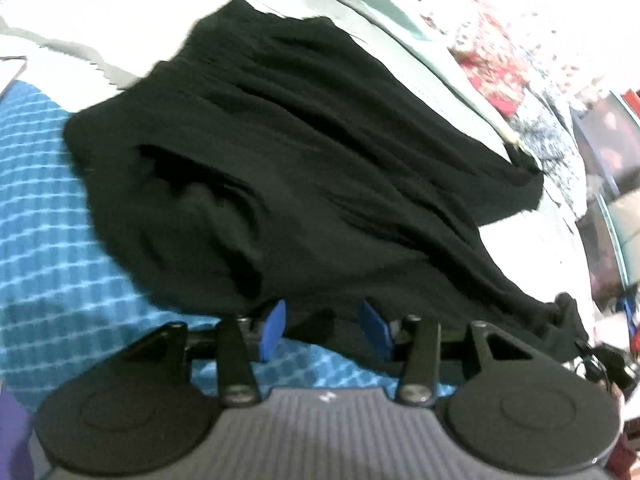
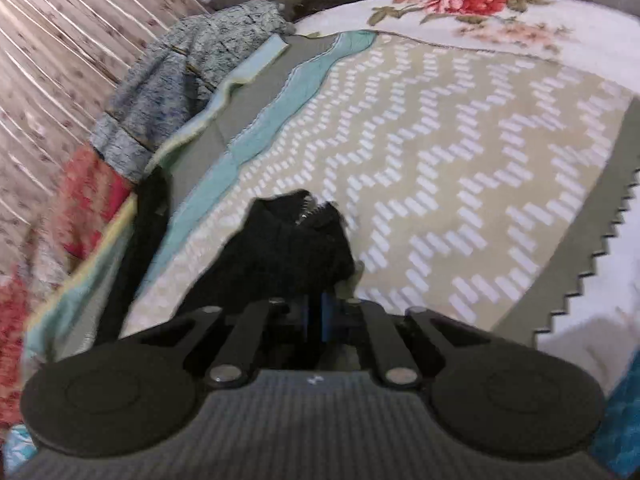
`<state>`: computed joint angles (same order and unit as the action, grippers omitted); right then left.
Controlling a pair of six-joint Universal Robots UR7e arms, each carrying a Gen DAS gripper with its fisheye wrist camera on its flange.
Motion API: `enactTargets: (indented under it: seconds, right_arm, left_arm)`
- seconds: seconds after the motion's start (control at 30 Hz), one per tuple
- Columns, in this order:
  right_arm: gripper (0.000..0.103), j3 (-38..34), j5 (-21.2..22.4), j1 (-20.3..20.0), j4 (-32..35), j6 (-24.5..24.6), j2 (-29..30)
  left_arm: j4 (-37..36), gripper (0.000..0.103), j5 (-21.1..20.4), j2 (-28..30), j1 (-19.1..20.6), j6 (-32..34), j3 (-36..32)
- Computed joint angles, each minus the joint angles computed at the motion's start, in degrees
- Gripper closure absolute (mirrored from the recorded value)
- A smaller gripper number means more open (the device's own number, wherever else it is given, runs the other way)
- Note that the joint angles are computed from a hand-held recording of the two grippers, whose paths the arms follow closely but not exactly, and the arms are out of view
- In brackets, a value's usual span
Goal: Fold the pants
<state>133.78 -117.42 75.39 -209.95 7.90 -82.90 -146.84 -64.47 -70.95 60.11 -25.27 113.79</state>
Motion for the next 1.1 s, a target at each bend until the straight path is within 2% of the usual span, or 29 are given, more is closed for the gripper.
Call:
enactTargets:
  seconds: [0.1, 0.17, 0.2, 0.27, 0.3, 0.37, 0.43, 0.53, 0.57, 0.6, 0.7, 0.73, 0.77, 0.8, 0.83, 0.87, 0.9, 0.97, 1.03, 1.1]
  right_arm:
    - [0.095, 2.88, -3.33, 2.33, -9.98, -2.99, -3.10]
    - [0.096, 4.75, -6.35, 2.92, -13.16, -3.27, -6.39]
    - [0.096, 5.70, -8.29, 2.90, -13.93, -3.60, -7.84]
    - [0.095, 6.76, -11.61, 1.93, -11.16, -3.33, -10.10]
    - [0.095, 7.48, -12.86, 1.00, -8.89, -1.94, -11.07]
    - [0.095, 9.73, -10.65, -1.95, -4.73, 2.36, -13.60]
    - [0.094, 11.67, -10.25, -3.26, -5.63, 4.46, -13.47]
    - [0.088, 13.56, -6.74, -5.51, -8.89, 7.74, -12.43]
    - [0.085, 13.59, -6.03, -5.69, -9.59, 8.88, -12.38]
    - [0.078, 14.08, -4.42, -6.17, -9.67, 9.96, -13.23]
    - [0.063, 14.63, -2.32, -6.12, -9.79, 11.48, -13.77]
    - [0.063, 14.21, -1.98, -6.18, -9.35, 11.62, -13.57]
    - [0.063, 14.02, -1.67, -6.02, -8.71, 11.94, -13.60]
    - [0.061, 13.82, -1.31, -5.87, -8.73, 12.24, -13.00]
    - [0.061, 13.64, -0.94, -5.74, -8.49, 12.38, -12.67]
    - [0.068, 12.94, -1.53, -5.14, -7.47, 12.03, -12.20]
    - [0.098, 11.85, -4.52, -3.45, -6.17, 11.25, -11.21]
    - [0.097, 10.27, -10.85, 0.31, -7.14, 8.72, -9.18]
    - [0.097, 10.59, -12.60, 2.69, -13.19, 5.72, -8.05]
    - [0.097, 11.12, -13.94, 4.56, -14.48, 4.93, -8.72]
  left_arm:
    - [-0.43, 0.059, 1.36, -2.15, 0.23, -0.89, 1.30]
    - [-0.76, 0.059, 2.47, -3.58, 0.46, -0.87, 2.22]
    - [-1.01, 0.058, 2.47, -4.21, 0.75, -1.13, 2.65]
    - [-0.35, 0.049, 3.94, -5.11, 1.22, -2.86, 2.96]
    - [-0.13, 0.048, 4.35, -5.45, 1.64, -3.52, 3.05]
    - [-1.21, 0.048, 1.95, -6.13, 3.08, -4.61, 3.24]
    - [-2.52, 0.044, 0.06, -6.20, 4.06, -5.78, 3.22]
    - [-4.07, 0.028, -2.11, -5.33, 5.15, -6.26, 2.34]
    - [-4.88, 0.020, -2.97, -4.72, 5.49, -6.13, 1.92]
    - [-5.90, 0.013, -3.90, -3.90, 5.69, -6.15, 1.60]
    - [-8.83, 0.008, -5.92, -1.43, 7.23, -6.28, 0.59]
    - [-9.79, 0.008, -6.24, -0.80, 7.45, -7.18, 0.63]
    - [-11.51, 0.009, -6.70, 0.15, 7.84, -7.89, 0.49]
    - [-13.25, 0.023, -6.66, 0.92, 7.98, -8.09, 0.40]
    - [-13.66, 0.042, -6.30, 1.51, 7.97, -8.01, -0.01]
    - [-11.70, 0.087, -6.66, 2.17, 8.29, -8.31, -1.36]
    - [-10.04, 0.094, -7.48, 2.19, 8.67, -9.31, -2.07]
    - [-10.42, 0.094, -6.88, 0.59, 8.17, -9.30, -1.22]
    - [-10.09, 0.095, -5.17, -2.28, 7.02, -6.81, -0.17]
    - [-8.62, 0.095, -4.42, -5.90, 6.22, -6.99, 1.00]
